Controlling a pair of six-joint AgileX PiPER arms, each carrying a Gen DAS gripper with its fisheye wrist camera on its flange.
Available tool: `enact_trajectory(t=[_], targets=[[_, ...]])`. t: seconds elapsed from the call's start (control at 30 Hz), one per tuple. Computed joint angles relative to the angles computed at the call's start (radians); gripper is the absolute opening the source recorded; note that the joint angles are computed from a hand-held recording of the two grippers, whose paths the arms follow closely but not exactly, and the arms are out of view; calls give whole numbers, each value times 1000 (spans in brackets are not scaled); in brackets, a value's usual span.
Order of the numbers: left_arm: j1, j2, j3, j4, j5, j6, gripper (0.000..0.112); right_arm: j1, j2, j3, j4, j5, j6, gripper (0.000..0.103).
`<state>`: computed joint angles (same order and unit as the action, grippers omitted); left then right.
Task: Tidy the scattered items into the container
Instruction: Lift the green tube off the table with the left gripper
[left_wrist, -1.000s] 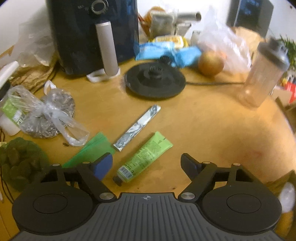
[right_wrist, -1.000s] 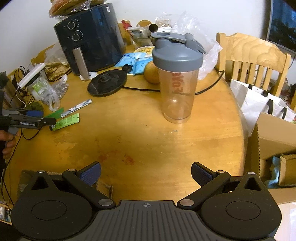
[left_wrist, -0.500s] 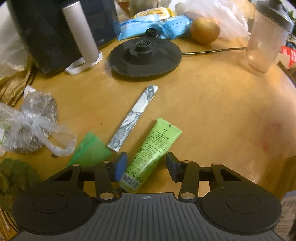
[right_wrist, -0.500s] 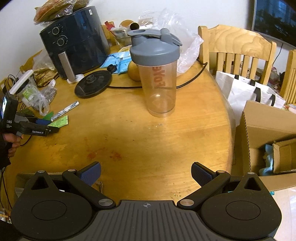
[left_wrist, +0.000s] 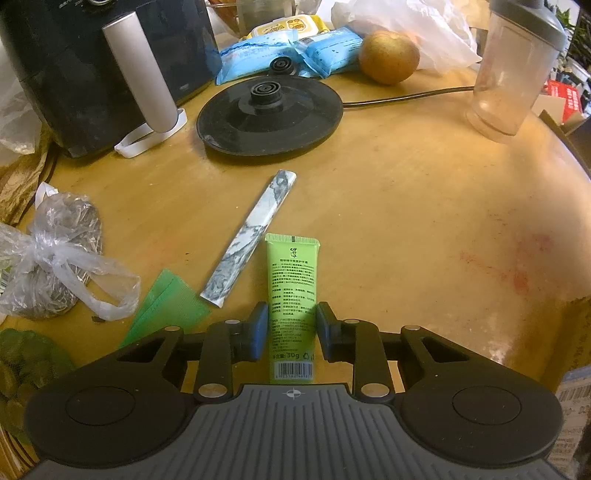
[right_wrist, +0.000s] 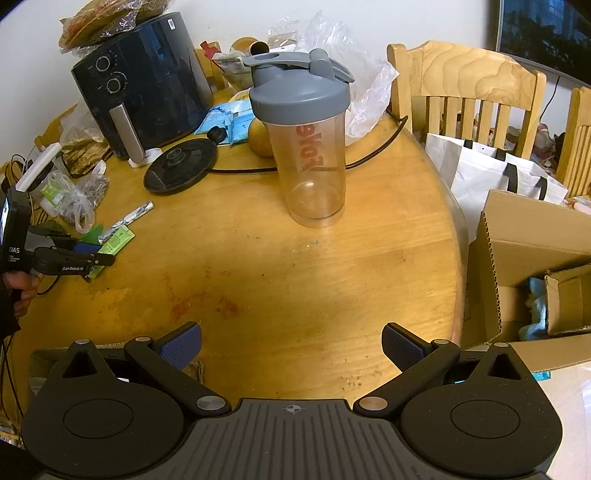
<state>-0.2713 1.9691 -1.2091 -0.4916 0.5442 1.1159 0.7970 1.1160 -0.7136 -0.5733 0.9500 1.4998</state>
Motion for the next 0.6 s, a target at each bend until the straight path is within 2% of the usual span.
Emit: enact_trajectory(t=[0.2,0.3,0.6], targets=[[-1,13,-26,24,24,-50,28,2,0,1,-1,0,2,103],[-10,5,-7,36,-11,-56,33,11,0,-3,-2,6,4,103],[-5,13,-20,29,4,-60,31,33,-3,-5,-7,19,29,103]])
